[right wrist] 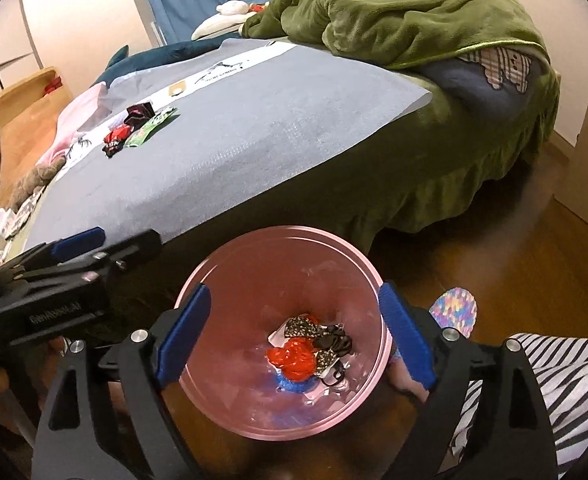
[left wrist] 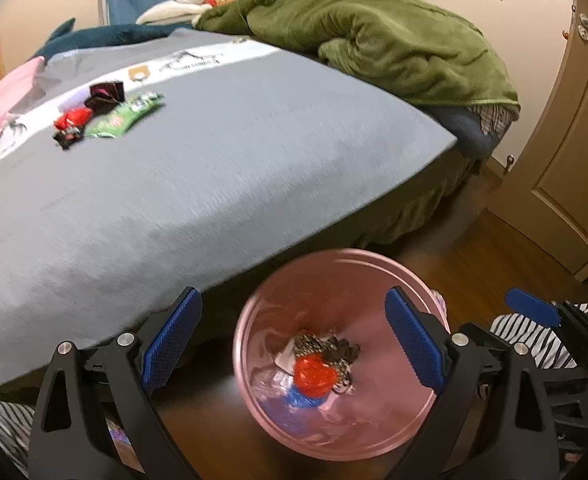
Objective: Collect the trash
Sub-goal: 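Move both open tools back toward the trash on the bed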
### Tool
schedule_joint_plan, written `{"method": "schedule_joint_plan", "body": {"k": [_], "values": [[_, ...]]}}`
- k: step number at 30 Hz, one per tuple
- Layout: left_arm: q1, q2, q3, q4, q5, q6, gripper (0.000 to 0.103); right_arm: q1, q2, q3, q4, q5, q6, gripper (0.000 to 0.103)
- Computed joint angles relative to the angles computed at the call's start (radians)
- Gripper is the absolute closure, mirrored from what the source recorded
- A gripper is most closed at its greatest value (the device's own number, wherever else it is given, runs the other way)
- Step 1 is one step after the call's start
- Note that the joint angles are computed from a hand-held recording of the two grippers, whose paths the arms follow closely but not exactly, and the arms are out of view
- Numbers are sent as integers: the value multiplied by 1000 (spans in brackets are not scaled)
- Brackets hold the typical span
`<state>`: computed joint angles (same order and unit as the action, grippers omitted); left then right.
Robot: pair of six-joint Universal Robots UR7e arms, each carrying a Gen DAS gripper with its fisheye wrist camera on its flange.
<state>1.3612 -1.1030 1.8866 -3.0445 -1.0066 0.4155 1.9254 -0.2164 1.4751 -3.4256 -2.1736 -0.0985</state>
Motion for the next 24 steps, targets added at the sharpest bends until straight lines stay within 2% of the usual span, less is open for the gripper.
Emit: {"method": "schedule_joint_plan", "body": {"k": [9,15,24], "values": [[5,-92,-24,-68,4,-8,13,47,-23,17,-113,57,-12,7],[10,-150,-30,-161,36,34,9,96,0,-60,-81,95,-87,5],[36,-172,-80,-289,104,115,9,131,64,-213,23,159,-132,5]]}}
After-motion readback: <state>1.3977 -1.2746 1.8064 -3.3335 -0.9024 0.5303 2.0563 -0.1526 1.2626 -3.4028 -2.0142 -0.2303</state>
